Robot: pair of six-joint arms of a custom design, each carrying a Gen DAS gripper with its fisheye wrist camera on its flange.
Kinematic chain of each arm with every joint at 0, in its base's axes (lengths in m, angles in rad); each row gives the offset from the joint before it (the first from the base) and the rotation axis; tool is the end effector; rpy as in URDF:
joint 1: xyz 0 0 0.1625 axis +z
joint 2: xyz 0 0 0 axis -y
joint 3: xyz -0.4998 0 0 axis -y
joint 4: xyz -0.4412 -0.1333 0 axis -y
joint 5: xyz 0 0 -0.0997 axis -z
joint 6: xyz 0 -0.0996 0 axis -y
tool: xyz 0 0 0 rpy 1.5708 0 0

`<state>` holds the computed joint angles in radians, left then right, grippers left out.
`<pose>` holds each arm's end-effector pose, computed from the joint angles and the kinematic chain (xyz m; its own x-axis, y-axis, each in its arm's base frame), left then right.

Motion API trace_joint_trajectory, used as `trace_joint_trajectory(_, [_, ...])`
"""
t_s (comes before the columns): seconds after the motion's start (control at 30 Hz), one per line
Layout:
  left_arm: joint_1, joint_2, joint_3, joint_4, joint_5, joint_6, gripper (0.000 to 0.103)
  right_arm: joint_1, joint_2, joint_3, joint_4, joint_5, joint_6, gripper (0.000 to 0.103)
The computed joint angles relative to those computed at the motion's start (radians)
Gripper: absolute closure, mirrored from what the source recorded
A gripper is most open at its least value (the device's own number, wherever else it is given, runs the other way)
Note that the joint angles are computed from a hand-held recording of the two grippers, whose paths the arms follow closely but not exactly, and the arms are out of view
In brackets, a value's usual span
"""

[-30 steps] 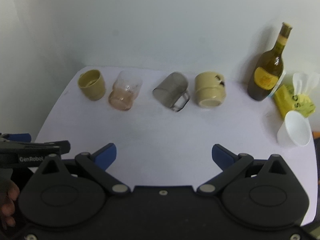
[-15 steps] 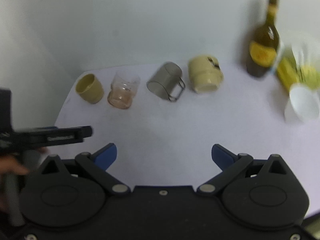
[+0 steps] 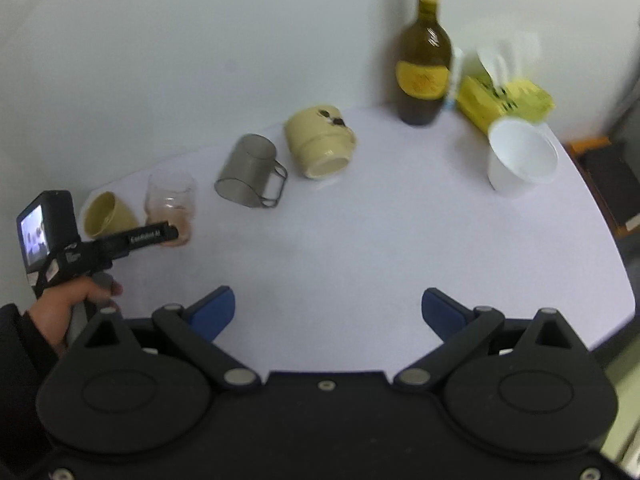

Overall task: Flip cup upright
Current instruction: 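Move the left gripper to the clear glass cup and close on it, then lift the clear glass cup with the left gripper toward the right gripper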

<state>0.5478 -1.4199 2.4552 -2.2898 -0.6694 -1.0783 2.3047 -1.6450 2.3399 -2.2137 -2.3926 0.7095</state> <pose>-0.2107 -0.3762 0.1874 -0.7693 -0.1256 -0.6265 0.2823 0.8127 -0.5096 0.3113 -0.2550 0.3055 -0.8000 0.1157 0.5888 -0.1947 0.8781 -0.4370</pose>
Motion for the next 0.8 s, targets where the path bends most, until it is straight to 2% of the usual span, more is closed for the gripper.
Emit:
trace_joint_trajectory(0.07, [0.026,0.009,0.004,-0.045,-0.008,0.039,0.011,0.017,0.027,-0.016,0.049,-0.01,0.032,0.002])
trace_joint_trajectory(0.1, [0.035,0.014,0.009,-0.073,-0.012,0.059,0.015,0.023,0.036,-0.023,0.067,-0.011,0.046,0.002])
trace_joint_trajectory(0.17, [0.053,0.024,0.018,-0.136,-0.028,0.104,0.033,0.034,0.042,-0.028,0.086,-0.012,0.068,0.002])
trace_joint_trajectory(0.2, [0.058,0.03,0.017,-0.135,-0.03,0.105,0.035,0.042,0.044,-0.032,0.099,-0.015,0.08,0.002])
trace_joint_trajectory(0.3, [0.061,0.027,0.039,-0.196,-0.032,0.121,0.036,0.055,0.047,-0.042,0.14,-0.022,0.118,0.002])
trace_joint_trajectory(0.43, [0.02,0.018,0.05,-0.132,-0.043,0.033,0.036,0.053,0.031,-0.031,0.137,0.007,0.129,0.002])
trace_joint_trajectory(0.57, [-0.048,0.018,0.057,-0.041,-0.082,-0.079,0.036,0.03,0.018,-0.009,0.075,0.033,0.05,0.002])
trace_joint_trajectory(0.7, [-0.109,0.043,0.048,0.022,-0.145,-0.207,0.036,-0.033,0.009,0.017,-0.055,0.085,-0.095,0.002])
trace_joint_trajectory(0.77, [-0.141,0.06,0.042,0.06,-0.166,-0.267,0.036,-0.073,0.012,0.017,-0.128,0.141,-0.222,0.002])
trace_joint_trajectory(0.8, [-0.16,0.09,0.022,0.095,-0.186,-0.315,0.036,-0.079,0.01,0.015,-0.139,0.15,-0.255,0.002])
